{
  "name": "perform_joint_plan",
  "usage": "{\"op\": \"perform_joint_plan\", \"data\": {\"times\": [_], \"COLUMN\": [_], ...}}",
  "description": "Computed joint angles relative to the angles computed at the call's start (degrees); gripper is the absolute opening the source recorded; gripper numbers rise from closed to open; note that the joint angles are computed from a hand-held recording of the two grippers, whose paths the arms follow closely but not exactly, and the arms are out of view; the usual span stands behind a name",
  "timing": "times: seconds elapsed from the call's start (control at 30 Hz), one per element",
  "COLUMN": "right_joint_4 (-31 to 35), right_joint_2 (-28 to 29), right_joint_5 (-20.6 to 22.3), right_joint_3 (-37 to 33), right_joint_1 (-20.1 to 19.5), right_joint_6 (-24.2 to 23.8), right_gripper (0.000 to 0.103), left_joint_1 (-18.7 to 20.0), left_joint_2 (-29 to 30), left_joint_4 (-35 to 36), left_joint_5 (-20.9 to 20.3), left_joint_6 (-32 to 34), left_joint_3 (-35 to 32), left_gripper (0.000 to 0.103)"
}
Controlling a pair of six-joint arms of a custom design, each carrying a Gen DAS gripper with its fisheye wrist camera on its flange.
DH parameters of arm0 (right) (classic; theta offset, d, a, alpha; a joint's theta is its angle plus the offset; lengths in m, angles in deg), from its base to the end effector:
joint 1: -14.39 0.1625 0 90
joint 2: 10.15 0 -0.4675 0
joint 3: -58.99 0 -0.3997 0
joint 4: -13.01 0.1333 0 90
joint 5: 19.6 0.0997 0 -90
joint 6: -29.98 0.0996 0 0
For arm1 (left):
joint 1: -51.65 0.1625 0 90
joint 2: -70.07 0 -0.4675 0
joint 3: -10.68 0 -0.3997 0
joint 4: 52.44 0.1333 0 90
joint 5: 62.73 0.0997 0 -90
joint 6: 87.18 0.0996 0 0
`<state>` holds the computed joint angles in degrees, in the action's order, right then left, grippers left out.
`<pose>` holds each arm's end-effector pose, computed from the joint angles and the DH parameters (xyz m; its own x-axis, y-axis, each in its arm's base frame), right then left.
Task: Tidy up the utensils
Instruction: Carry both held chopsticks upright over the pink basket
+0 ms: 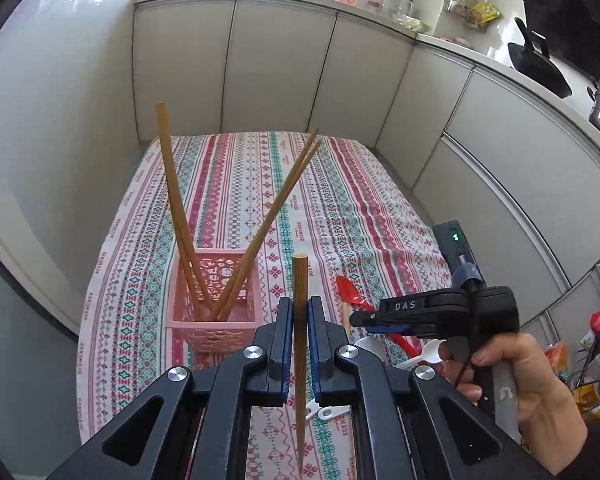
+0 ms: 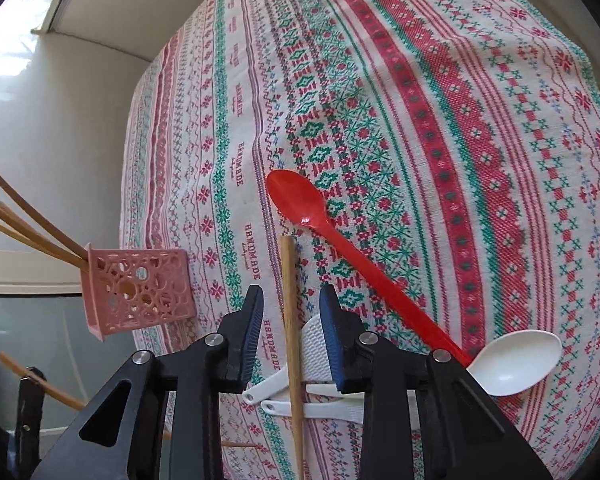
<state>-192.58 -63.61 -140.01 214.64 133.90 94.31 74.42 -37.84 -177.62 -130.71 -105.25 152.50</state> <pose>0.2252 -0.2297 0.0870 -0.7820 0.6232 0.0044 0.5210 0.6576 -0.5442 -0.2011 -0.2695 0.2943 -0.6343 0.6896 -0.3495 0.7627 0.6320 -0.1373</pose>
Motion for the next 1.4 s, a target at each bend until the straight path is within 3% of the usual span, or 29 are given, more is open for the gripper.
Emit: {"op": "perform_joint_plan", "data": {"times": [0.13,0.27,0.57,0.83,1.1,1.23,1.4], "right_joint_4": [4.5,12.4,13.4,16.8,23.6,27.9,31.5], "right_joint_2": [1.6,1.7,0.6,-4.8,-9.0,-9.5,-10.2], "right_joint_5": [0.0,-3.1,-6.2,-14.0,-26.1,-30.1,-31.0], "right_joint_3": [-3.0,-6.8,-7.3,-7.4,-10.1,-11.8,-12.4], "right_joint_1": [-1.2,0.4,3.7,13.8,25.7,28.3,29.6], "right_joint_6": [-0.9,-1.3,-1.3,3.8,7.6,9.2,11.1], "right_gripper": [0.022,0.011,0.007,0.007,0.007,0.007,0.007], "left_joint_1": [1.0,1.5,2.0,-0.9,-4.6,-8.3,-12.5], "left_joint_2": [-0.5,-1.0,-2.3,-4.6,-8.9,-11.9,-14.1], "left_joint_4": [0.7,0.9,1.5,2.4,0.7,-4.2,-11.4], "left_joint_5": [0.3,0.9,2.1,5.7,8.8,13.6,22.4], "left_joint_6": [-0.2,-0.1,-0.8,-3.0,-4.1,-4.4,-6.6], "left_joint_3": [-0.5,-0.7,-1.5,-1.4,-1.9,-0.6,1.6], "left_gripper": [0.007,0.007,0.007,0.007,0.007,0.007,0.007]}}
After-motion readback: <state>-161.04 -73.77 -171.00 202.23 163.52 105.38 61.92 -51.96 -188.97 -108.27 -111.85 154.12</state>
